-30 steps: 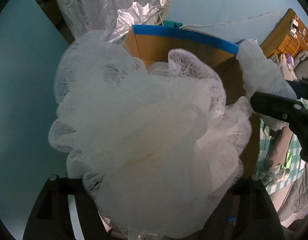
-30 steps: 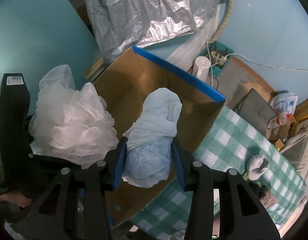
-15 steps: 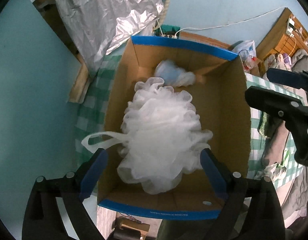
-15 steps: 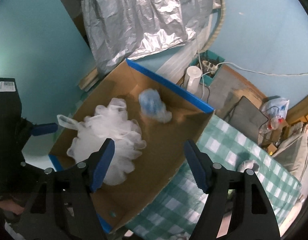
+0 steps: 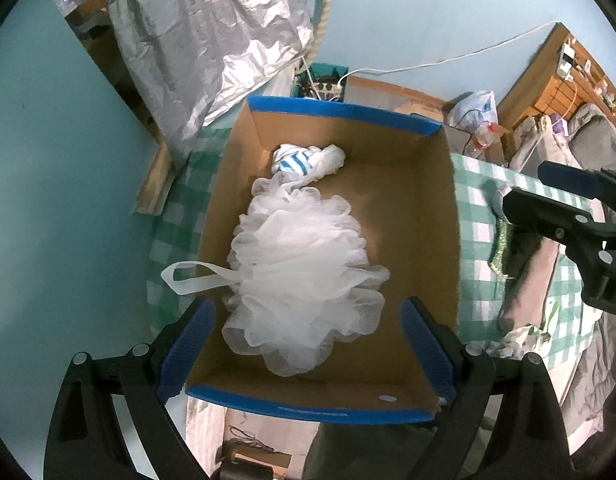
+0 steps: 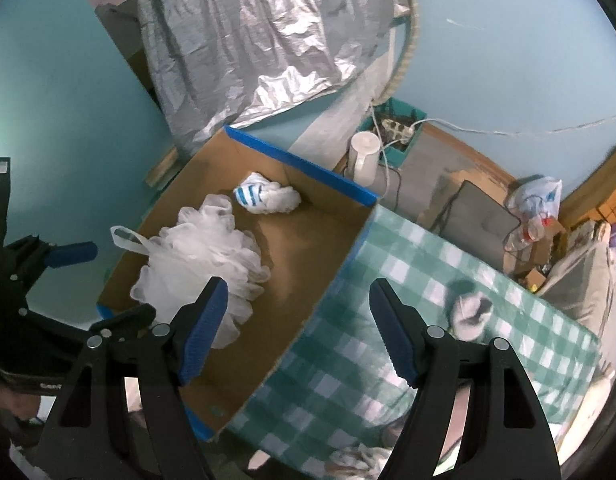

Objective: Organize soft objects
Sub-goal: 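Open the left gripper to drop the pouf into the cardboard box, then move the left gripper to the white plastic bag bundle and close on it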

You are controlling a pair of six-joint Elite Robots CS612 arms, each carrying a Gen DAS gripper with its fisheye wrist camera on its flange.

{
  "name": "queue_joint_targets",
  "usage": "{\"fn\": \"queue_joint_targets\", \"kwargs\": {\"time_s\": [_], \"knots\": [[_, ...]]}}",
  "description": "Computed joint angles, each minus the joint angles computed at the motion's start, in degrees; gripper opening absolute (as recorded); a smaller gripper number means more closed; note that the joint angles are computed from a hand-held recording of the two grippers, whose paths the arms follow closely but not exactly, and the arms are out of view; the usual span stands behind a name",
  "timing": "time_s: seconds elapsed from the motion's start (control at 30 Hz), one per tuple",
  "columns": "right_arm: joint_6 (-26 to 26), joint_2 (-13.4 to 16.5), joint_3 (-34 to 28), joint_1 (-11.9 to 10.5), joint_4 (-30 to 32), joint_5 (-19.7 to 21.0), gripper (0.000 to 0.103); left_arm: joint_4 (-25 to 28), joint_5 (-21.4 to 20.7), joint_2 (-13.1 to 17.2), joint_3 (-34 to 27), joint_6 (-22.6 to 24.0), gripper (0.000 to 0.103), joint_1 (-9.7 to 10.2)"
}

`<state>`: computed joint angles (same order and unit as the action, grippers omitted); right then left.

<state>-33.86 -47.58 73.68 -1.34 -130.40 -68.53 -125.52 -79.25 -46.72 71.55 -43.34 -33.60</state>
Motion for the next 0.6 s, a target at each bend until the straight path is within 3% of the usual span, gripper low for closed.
{"fn": "queue_joint_targets", "kwargs": {"time_s": [0.6], "knots": [[3.8,-2.0,3.4,-4.3,-1.5,-2.2,0.075,2.2,-0.8,2.9,-6.0,6.5,0.095,-2.46]]}}
